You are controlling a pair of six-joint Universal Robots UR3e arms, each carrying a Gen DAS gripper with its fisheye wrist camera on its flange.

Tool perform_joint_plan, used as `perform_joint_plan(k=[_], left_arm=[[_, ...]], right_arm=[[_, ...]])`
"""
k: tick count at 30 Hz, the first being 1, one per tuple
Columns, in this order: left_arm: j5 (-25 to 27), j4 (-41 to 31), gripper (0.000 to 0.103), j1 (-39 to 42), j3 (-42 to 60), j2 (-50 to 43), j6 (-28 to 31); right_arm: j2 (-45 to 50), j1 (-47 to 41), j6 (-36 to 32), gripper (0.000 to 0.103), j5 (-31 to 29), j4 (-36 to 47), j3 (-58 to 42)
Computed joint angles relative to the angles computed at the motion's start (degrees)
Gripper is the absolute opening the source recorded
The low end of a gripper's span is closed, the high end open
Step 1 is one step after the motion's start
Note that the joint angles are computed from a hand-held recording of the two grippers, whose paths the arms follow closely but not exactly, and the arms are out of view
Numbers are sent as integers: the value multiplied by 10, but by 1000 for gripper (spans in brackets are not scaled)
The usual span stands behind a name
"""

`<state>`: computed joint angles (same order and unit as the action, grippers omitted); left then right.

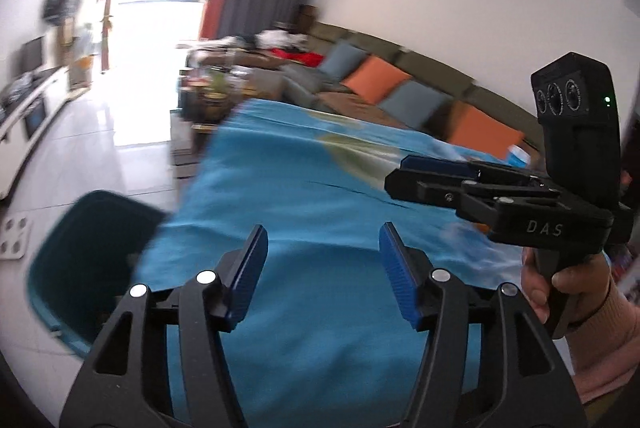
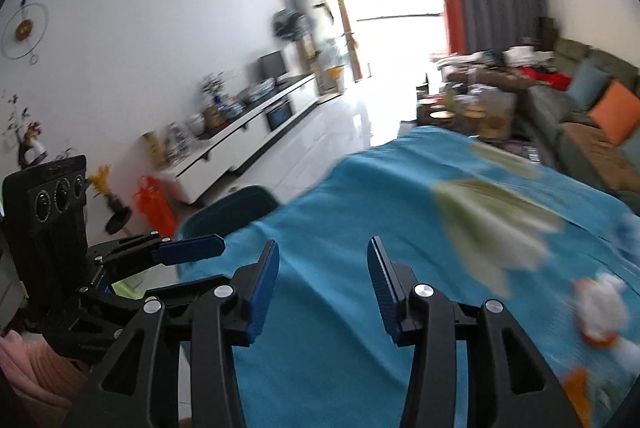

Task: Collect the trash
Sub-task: 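Move both tools back over the trash on the bedspread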

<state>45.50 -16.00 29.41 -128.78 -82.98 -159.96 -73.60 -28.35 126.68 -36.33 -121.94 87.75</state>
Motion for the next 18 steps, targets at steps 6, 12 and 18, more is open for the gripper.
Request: perform_joint_plan(k=[6,12,18], left_arm=[[50,60,57,-160,84,-121,-62],[88,51,56,-260,185,-217,-87],[106,-13,49,-320,300,-296,-101]], right_arm=[[-58,-115,-40,44,20,7,65],[-106,-229,-66,50,54,-10,118],[-86,-284,-13,56,58,-115,129]])
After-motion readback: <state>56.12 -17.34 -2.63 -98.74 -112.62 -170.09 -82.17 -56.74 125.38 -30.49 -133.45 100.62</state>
